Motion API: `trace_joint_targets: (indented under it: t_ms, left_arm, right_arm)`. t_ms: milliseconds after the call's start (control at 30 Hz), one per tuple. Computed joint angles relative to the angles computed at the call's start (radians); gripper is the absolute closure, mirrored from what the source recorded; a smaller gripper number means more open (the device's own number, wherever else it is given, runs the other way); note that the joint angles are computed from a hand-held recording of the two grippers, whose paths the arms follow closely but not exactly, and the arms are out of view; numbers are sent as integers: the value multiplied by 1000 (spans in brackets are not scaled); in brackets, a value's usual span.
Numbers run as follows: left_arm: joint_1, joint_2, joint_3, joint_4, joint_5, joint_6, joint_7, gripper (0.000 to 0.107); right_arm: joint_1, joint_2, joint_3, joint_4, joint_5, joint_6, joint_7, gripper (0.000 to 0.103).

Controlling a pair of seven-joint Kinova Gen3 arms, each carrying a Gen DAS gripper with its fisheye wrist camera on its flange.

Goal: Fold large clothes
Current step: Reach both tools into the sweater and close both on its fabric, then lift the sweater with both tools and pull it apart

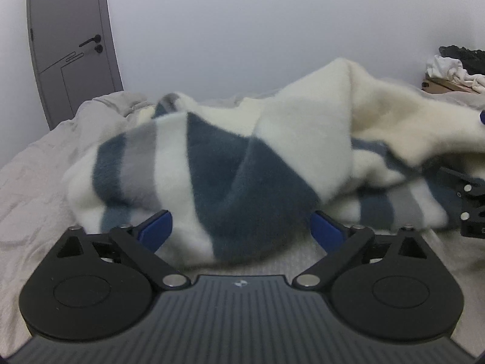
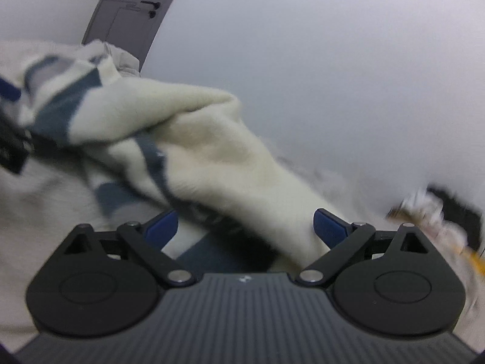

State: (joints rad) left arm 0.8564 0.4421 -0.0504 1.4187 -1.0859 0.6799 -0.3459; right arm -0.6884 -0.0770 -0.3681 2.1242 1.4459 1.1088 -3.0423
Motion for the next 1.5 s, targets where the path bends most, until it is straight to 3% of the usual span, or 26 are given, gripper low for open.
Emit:
trace_joint_targets:
  t_ms: [67, 167, 233, 267, 333, 433, 567, 633, 867, 1033, 1333, 1500]
  left_arm:
    - [-18, 33, 9, -47, 26, 12, -38, 17]
    - [-19, 62, -4, -89, 61, 9, -75, 29]
    - [-5, 63, -28, -82, 55, -11, -62, 48]
    - [2, 60, -38, -77, 48, -19, -55, 55]
    - [16, 48, -57, -61, 26, -34, -32, 80]
    - [40, 2, -79, -13, -27, -48, 68, 91]
    - [38, -109, -53, 82, -93, -59, 161, 93]
    - [61, -160, -47, 132, -151, -16, 230, 94]
    - [56, -370, 36, 272, -187, 103, 456, 94]
    - [56, -496, 144, 366, -195, 213, 548, 101]
    - [25, -661, 377, 450, -177, 430, 663, 103]
    - [-27, -676, 448, 436, -120, 492, 648, 103]
  right_arm:
    - [3, 45, 5, 5, 61, 36, -16, 20]
    - [10, 74, 38, 6, 93, 22, -46, 31]
    - [15, 76, 51, 22, 121, 10, -94, 39]
    - [15, 69, 54, 34, 138, 5, -120, 50]
    - [8, 73, 44, 44, 150, 43, -145, 72]
    - [0, 32, 41, 48, 125, 48, -198, 80]
    - [4, -43, 21, 43, 90, 22, -204, 82]
    - [8, -84, 2, 31, 50, 24, -187, 84]
    - [47, -238, -93, -9, -137, 62, -152, 85]
    - [69, -365, -197, -39, -275, 128, -92, 86]
    - [138, -518, -427, -139, -454, 227, 56, 86]
    - [158, -579, -450, -199, -579, 235, 139, 86]
